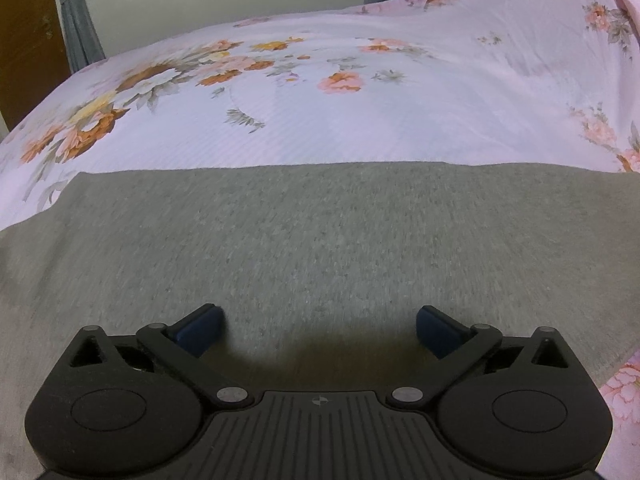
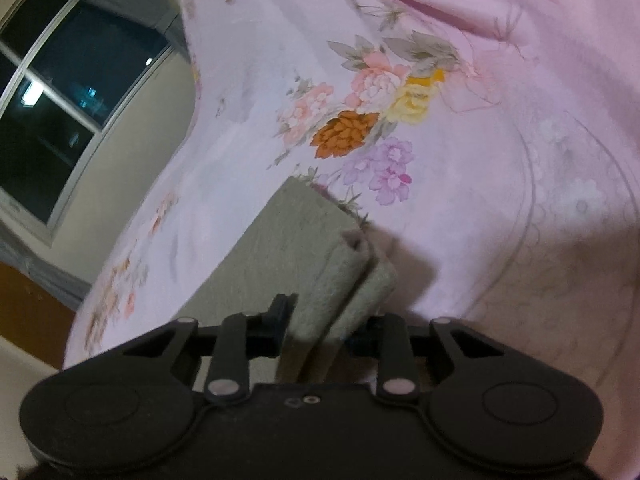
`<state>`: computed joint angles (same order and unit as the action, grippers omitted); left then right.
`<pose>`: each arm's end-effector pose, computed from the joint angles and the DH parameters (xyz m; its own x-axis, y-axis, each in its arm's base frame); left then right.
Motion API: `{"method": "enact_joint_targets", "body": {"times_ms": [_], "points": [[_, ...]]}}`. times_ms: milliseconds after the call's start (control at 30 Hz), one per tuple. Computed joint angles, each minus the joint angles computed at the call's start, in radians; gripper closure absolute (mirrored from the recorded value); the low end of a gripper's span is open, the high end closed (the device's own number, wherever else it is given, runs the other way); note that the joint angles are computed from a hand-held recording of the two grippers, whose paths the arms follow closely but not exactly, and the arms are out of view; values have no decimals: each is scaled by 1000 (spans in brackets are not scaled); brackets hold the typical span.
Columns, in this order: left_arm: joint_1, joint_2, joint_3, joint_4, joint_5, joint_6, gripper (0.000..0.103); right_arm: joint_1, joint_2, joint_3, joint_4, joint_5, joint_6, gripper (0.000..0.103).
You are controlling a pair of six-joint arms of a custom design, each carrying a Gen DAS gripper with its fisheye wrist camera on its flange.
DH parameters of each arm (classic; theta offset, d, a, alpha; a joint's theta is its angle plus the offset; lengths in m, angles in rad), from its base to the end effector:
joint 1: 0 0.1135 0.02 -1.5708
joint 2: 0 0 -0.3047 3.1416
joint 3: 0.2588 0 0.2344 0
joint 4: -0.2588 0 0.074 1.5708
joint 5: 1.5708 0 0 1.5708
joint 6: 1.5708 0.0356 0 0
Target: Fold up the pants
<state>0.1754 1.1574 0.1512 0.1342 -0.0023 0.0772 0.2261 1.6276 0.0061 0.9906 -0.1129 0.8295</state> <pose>0.1379 0.0245 0.1493 -0.7652 -0.0573 -0.6412 -0.1173 0.9918 0.0514 0.1687 0.0429 0.1238 -0.6179 0.6099 -0.4962 0.2137 0.7376 0.6405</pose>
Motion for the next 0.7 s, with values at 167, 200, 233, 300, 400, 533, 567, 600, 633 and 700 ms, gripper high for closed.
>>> {"method": "enact_joint_targets", "body": {"times_ms": [167, 200, 233, 300, 400, 533, 567, 600, 633, 700], "points": [[-7, 17, -2, 19, -3, 0, 0, 29, -36, 32, -105, 51, -62, 88], [-4, 16, 2, 12, 1, 3, 0, 37, -51, 48, -144, 64, -63, 88], [3, 14, 10, -3, 8, 8, 1, 57, -94, 75, -225, 92, -59, 88], [29, -9, 33, -57, 29, 24, 7, 103, -188, 97, -314, 144, -54, 88], [70, -43, 60, -127, 57, 63, 10, 148, -274, 158, -469, 197, -102, 88], [248, -134, 115, -275, 156, 195, 10, 159, -333, 197, -579, 202, -70, 88], [319, -158, 124, -301, 196, 250, 10, 176, -352, 210, -608, 216, -71, 88], [414, -170, 137, -325, 246, 325, 10, 193, -368, 222, -634, 227, -73, 88], [520, -162, 152, -339, 299, 403, 10, 209, -377, 229, -648, 238, -69, 88], [705, -97, 178, -331, 376, 517, 10, 243, -399, 247, -673, 260, -57, 88]]}}
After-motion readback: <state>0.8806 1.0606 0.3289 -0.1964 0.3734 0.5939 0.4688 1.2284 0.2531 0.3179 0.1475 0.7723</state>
